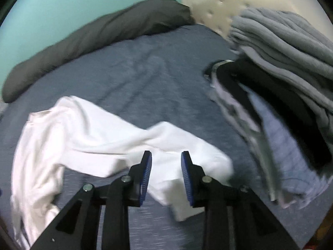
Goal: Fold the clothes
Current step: 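Release the sleeve and lift the open right gripper above the T-shirt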
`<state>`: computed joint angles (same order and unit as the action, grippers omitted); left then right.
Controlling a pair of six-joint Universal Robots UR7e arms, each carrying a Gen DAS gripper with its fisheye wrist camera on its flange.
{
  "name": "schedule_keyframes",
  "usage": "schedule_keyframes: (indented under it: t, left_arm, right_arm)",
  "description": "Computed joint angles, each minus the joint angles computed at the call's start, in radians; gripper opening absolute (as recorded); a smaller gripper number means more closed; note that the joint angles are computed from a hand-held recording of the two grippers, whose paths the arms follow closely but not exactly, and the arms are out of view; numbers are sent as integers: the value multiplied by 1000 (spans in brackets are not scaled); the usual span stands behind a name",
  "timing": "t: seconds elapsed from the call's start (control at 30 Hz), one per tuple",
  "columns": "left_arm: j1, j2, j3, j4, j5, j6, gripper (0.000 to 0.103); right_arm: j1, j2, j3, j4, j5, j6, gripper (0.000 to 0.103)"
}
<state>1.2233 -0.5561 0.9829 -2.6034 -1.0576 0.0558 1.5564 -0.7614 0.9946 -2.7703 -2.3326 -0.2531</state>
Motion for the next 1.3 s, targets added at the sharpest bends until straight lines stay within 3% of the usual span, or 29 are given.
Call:
schedule_keyframes:
  t: [0.23,0.73,1.3]
  left_arm:
    - [7,-44,62,-17,8,26,103]
    - [-12,-124,172,-11,48,60,103]
    - [-12,-63,59,114,128,111,103]
  right_arm:
    - [14,29,2,16,128,36,29]
    - [65,68,115,-86,341,131,29]
    - [80,123,206,-235,493,151,29]
